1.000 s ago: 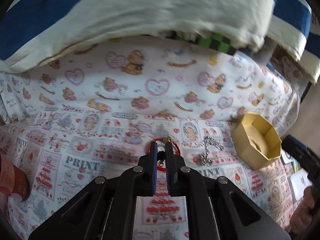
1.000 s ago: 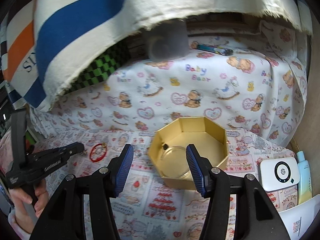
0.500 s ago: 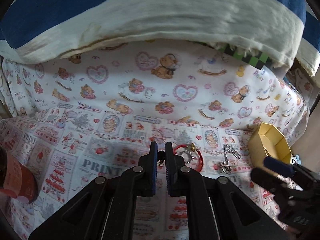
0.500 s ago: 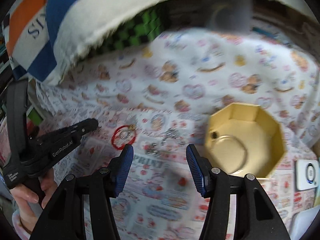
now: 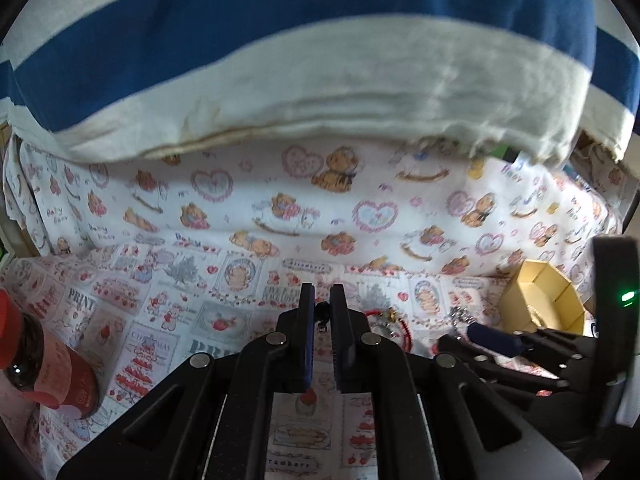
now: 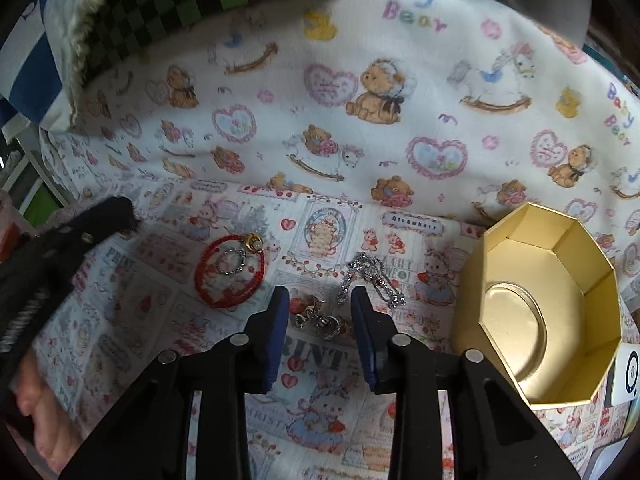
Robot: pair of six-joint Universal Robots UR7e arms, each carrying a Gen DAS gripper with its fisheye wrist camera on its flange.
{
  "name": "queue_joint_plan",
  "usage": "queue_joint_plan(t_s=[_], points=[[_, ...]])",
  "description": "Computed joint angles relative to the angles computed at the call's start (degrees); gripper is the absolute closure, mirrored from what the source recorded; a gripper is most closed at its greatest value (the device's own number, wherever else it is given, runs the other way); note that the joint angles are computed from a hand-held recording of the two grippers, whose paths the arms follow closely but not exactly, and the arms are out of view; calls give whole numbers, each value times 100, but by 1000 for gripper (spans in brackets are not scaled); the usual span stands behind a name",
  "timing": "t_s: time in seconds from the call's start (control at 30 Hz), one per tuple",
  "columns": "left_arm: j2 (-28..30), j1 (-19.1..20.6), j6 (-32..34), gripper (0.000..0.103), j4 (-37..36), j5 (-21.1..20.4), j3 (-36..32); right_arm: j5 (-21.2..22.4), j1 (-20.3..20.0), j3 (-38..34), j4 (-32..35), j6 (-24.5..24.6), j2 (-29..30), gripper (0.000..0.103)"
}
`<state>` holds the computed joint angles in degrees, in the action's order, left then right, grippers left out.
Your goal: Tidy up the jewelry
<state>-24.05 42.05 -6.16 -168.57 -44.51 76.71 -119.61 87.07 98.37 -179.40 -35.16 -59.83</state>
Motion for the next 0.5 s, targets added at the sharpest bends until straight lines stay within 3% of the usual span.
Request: queue_joint_plan(t_s=[0.1, 0.23, 0.5], points=[[-27, -66, 189, 96, -305, 12, 78, -28, -12, -16, -73, -28, 47, 70], [-48, -160, 451, 96, -688, -21, 161, 29, -34, 24, -211, -73, 44, 92], [-42, -241, 572, 97, -982, -46, 237, 471, -124, 516, -608, -253, -424, 95]])
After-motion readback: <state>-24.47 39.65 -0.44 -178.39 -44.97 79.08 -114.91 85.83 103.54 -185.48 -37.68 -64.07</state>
